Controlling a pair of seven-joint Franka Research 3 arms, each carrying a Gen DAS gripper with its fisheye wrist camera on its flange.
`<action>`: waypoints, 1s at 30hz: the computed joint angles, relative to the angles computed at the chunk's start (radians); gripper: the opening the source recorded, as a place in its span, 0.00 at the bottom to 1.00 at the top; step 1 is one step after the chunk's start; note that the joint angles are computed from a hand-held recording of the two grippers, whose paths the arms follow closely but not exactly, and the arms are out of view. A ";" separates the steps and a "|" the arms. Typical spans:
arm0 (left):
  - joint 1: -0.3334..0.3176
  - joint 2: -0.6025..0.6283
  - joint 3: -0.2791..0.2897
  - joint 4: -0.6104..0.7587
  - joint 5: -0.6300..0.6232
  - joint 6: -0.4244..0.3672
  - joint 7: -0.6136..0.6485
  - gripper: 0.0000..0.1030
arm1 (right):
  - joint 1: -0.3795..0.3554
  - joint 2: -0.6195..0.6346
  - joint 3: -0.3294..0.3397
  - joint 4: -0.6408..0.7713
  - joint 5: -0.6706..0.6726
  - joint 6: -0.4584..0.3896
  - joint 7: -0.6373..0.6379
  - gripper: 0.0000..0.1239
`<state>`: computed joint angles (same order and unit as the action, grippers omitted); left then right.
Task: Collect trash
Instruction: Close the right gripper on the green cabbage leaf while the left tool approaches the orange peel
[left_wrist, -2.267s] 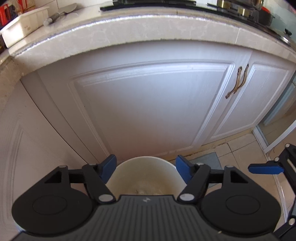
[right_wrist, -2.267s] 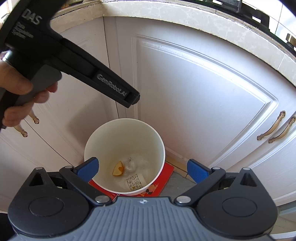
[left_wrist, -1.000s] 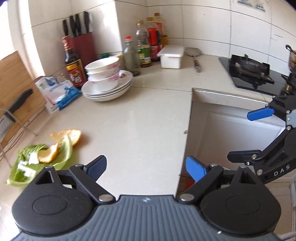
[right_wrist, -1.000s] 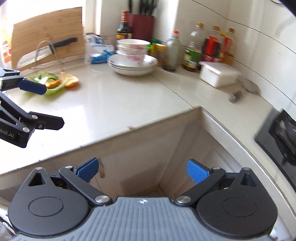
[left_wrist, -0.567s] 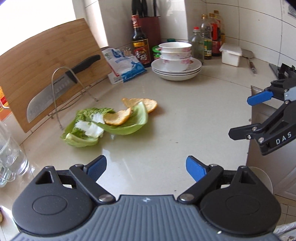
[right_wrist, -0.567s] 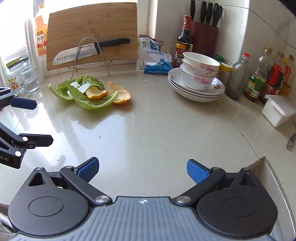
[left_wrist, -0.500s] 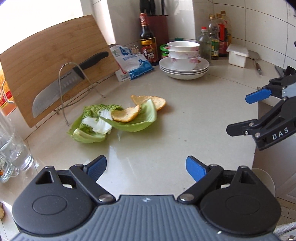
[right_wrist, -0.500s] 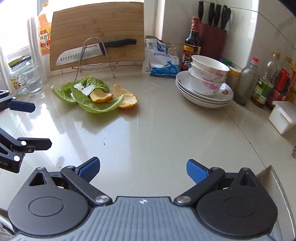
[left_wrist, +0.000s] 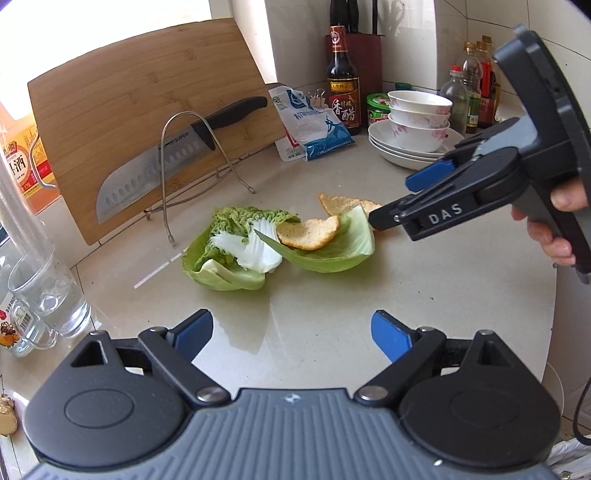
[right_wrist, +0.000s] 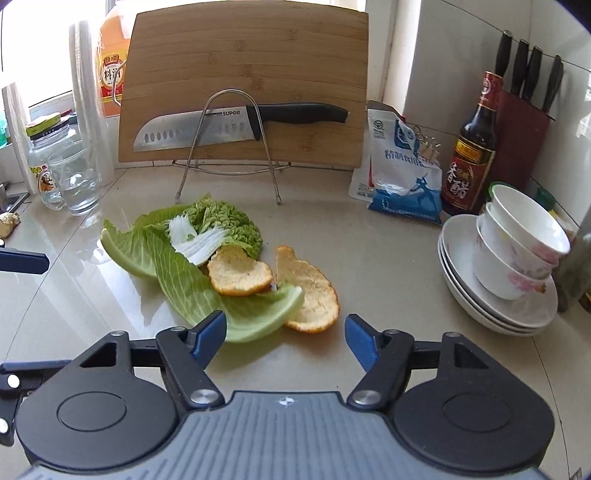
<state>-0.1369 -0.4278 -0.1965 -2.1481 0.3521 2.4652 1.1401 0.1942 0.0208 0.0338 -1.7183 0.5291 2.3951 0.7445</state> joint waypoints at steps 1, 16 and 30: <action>-0.001 0.005 0.004 0.004 -0.003 0.002 0.005 0.90 | 0.004 0.025 0.003 0.025 -0.008 -0.003 0.010 0.56; 0.007 0.047 0.018 0.025 -0.036 0.007 0.035 0.90 | -0.021 0.174 0.031 0.179 -0.009 -0.149 0.001 0.46; 0.005 0.051 0.025 0.028 -0.049 0.010 0.058 0.90 | -0.021 0.153 0.031 0.149 0.026 -0.104 -0.040 0.19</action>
